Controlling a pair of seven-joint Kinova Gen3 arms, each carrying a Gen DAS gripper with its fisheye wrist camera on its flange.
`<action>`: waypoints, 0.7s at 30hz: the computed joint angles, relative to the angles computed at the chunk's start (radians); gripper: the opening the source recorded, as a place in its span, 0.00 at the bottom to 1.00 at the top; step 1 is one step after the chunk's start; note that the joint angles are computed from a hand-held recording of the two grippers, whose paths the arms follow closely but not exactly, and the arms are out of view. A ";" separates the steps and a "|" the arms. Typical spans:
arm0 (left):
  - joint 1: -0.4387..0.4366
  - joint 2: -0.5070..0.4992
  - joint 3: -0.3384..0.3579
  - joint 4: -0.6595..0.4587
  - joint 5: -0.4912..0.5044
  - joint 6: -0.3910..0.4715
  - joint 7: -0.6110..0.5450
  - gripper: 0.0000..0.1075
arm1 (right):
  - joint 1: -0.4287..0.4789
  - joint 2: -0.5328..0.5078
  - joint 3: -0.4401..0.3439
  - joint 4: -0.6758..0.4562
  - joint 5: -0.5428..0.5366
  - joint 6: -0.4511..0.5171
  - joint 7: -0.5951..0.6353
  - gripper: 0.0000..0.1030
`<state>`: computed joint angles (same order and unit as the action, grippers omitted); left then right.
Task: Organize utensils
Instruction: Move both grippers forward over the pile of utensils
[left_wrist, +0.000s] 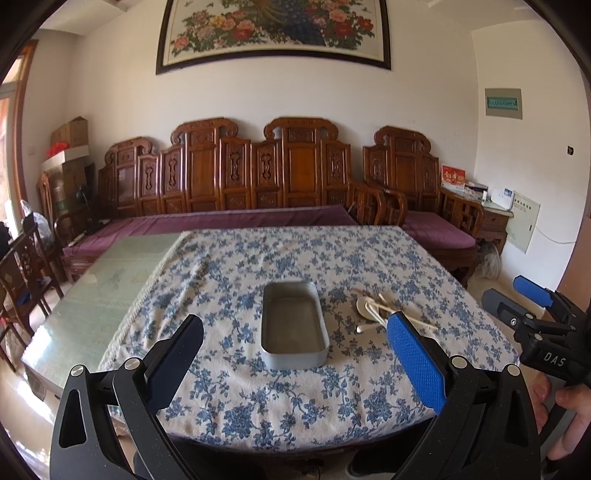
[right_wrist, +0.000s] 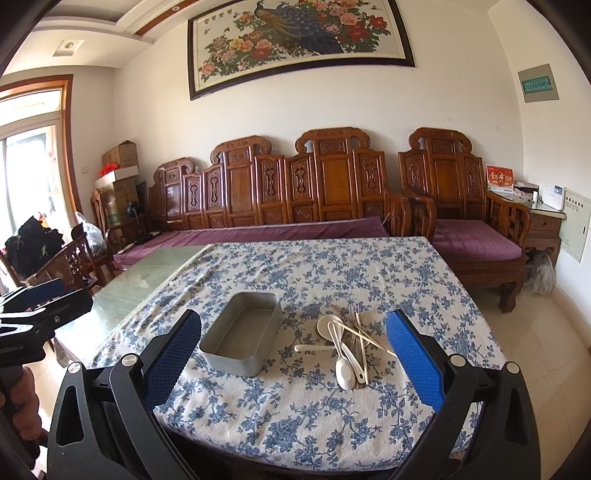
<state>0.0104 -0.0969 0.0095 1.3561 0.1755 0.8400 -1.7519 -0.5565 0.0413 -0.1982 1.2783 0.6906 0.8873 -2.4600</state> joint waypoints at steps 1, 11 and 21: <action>0.001 0.010 0.002 -0.006 -0.005 0.008 0.000 0.90 | 0.004 0.001 0.003 0.007 -0.003 -0.006 0.002 0.98; -0.005 0.094 0.005 -0.016 0.058 0.034 -0.097 0.90 | 0.080 0.050 0.049 0.015 -0.171 -0.059 0.209 0.78; -0.027 0.216 0.039 -0.096 0.114 0.077 -0.155 0.90 | 0.179 0.162 0.104 -0.058 -0.434 -0.033 0.492 0.57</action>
